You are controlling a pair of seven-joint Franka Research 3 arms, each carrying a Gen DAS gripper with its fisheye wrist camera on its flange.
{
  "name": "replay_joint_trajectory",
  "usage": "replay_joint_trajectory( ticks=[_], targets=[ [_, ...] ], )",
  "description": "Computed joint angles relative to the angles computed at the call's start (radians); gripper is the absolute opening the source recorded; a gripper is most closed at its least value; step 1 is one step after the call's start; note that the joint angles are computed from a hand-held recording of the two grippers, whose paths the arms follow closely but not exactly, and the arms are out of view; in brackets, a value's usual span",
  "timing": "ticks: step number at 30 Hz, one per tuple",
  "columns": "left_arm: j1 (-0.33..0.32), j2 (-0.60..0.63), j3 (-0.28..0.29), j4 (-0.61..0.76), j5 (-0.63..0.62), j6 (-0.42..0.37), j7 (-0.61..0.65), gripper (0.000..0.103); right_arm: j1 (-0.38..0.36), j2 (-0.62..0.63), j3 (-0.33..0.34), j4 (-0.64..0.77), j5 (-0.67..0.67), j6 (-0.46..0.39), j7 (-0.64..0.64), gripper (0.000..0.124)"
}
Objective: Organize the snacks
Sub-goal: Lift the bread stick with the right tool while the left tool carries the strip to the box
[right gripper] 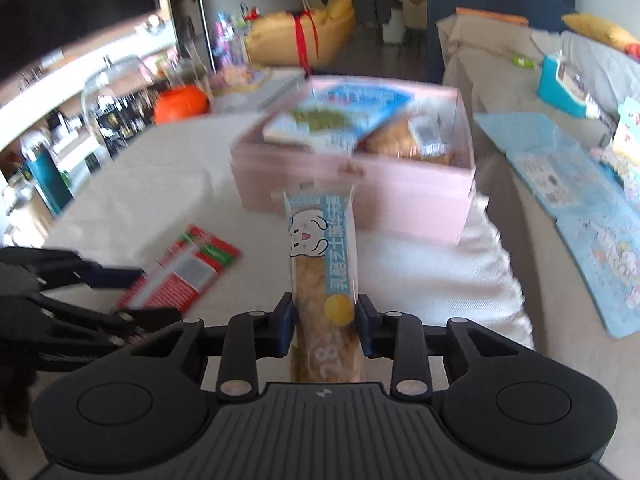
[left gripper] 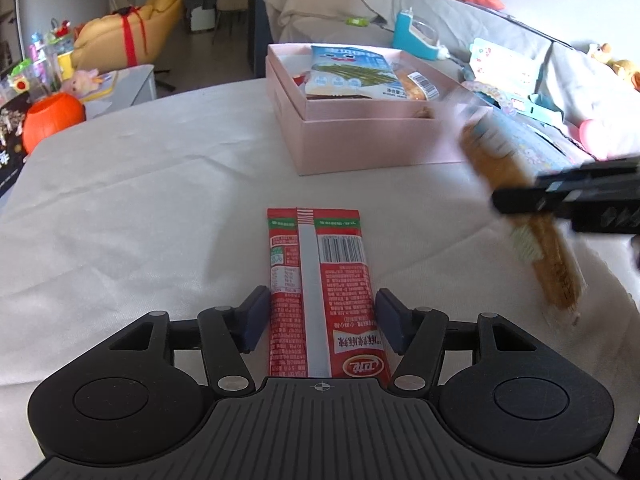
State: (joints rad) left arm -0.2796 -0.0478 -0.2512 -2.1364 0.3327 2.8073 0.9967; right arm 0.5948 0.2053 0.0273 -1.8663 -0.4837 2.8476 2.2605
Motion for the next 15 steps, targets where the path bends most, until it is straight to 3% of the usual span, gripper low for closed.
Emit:
replay_joint_trajectory(
  ticks=[3, 10, 15],
  targets=[
    [0.000, 0.001, -0.002, 0.002, 0.021, -0.003, -0.008, 0.064, 0.011, -0.038, -0.021, -0.017, -0.075, 0.009, 0.058, 0.031],
    [-0.002, 0.001, 0.000, 0.005, 0.004, -0.008, 0.005, 0.063, -0.029, -0.059, 0.005, -0.021, -0.130, -0.012, 0.114, 0.031],
    [-0.003, -0.002, 0.002, 0.003, -0.016, -0.007, 0.013, 0.056, -0.042, -0.063, 0.013, -0.025, -0.150, 0.000, 0.135, 0.031]
  ],
)
